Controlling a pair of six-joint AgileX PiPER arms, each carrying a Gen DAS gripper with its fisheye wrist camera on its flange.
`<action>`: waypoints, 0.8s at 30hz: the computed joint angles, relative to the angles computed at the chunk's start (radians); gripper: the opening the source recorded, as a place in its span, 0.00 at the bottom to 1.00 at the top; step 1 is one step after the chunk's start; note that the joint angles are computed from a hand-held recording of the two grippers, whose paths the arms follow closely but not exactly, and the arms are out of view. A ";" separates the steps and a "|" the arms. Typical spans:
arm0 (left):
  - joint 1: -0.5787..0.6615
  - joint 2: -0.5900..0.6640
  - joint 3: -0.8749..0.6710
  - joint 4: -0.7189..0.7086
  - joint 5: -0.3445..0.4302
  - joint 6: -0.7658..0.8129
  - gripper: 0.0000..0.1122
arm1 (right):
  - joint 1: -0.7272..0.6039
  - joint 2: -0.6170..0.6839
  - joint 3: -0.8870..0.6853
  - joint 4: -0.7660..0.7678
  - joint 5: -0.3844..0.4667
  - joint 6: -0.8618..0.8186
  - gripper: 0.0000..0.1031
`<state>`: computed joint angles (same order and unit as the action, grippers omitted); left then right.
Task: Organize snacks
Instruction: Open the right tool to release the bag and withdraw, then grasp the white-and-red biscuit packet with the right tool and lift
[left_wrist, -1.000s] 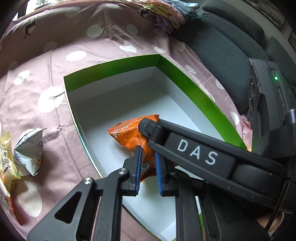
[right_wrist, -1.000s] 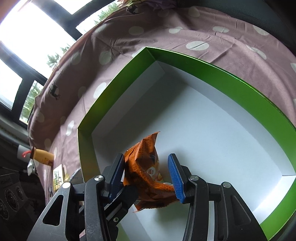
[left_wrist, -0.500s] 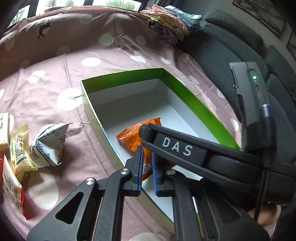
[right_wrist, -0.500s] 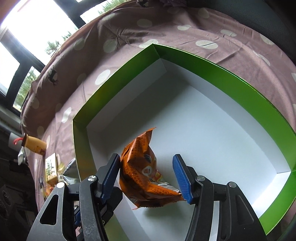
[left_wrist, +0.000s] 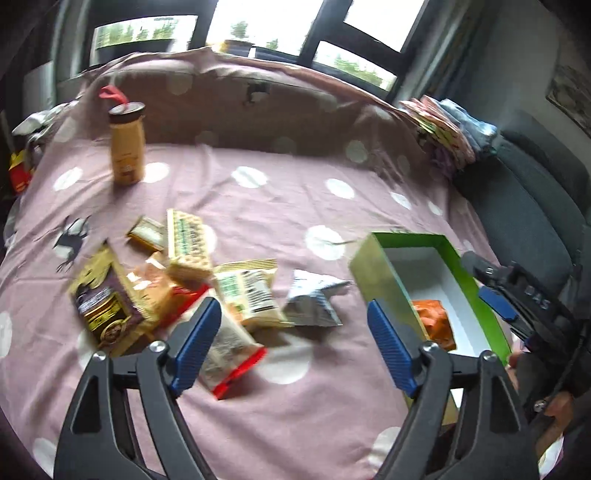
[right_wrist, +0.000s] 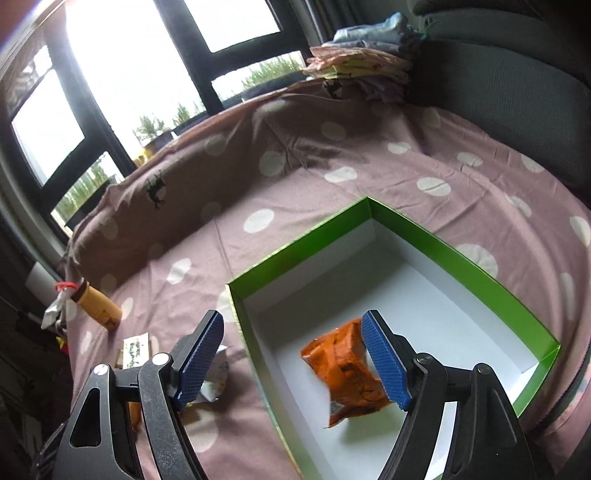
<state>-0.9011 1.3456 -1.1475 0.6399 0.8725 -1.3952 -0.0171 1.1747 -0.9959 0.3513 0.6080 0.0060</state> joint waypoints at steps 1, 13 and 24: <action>0.013 -0.033 0.049 0.005 0.001 -0.045 0.76 | 0.021 -0.001 -0.006 0.035 0.004 -0.035 0.76; 0.303 -0.092 0.346 -0.408 -0.331 0.130 0.74 | 0.411 0.326 -0.291 0.120 0.167 -0.101 0.76; 0.365 -0.067 0.393 -0.630 -0.449 0.331 0.54 | 0.488 0.514 -0.336 0.101 0.196 -0.097 0.46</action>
